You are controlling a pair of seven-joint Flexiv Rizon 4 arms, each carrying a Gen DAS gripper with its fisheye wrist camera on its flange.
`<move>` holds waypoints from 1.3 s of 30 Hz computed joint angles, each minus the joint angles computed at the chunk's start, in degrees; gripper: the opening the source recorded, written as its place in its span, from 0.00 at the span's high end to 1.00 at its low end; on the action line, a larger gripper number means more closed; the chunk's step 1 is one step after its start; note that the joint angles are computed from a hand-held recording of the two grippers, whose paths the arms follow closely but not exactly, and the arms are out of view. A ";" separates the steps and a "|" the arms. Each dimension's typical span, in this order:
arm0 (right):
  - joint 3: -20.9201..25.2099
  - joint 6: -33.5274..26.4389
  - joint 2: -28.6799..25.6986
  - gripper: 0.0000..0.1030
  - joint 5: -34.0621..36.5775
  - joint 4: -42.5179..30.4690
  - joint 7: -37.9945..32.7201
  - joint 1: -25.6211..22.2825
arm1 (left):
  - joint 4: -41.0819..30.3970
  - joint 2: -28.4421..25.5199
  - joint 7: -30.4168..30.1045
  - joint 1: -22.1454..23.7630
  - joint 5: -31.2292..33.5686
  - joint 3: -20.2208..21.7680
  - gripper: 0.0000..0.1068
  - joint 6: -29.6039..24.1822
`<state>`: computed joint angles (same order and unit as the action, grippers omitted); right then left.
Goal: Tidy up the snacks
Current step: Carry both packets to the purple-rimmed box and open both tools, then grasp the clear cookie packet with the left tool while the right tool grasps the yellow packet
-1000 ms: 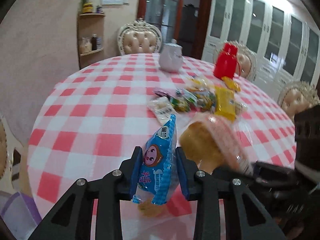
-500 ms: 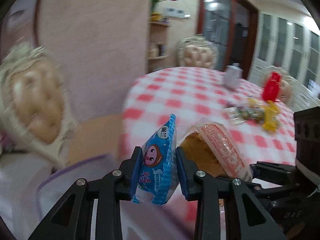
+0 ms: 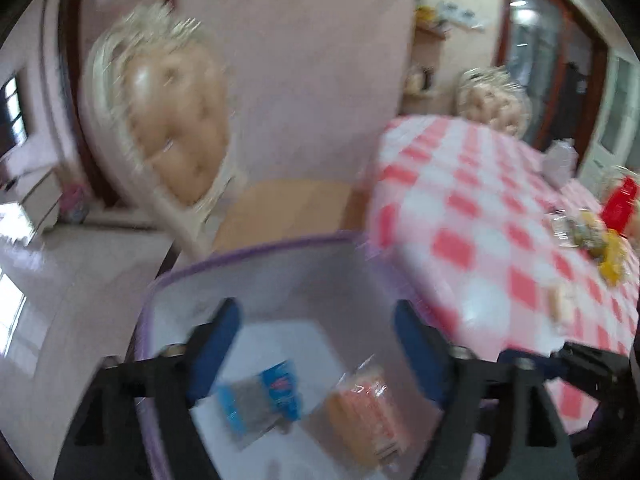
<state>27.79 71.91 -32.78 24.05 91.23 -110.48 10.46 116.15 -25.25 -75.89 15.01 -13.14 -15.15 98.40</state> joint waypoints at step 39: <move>-33.05 17.27 1.32 0.24 -19.34 10.20 46.62 -9.23 | -50.46 -29.25 -4.25 -33.47 0.95 10.43 0.65 -30.01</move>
<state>-5.26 89.17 -31.46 4.72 101.43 -63.86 1.23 65.69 -54.51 -80.14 -18.46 -12.19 -4.71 68.40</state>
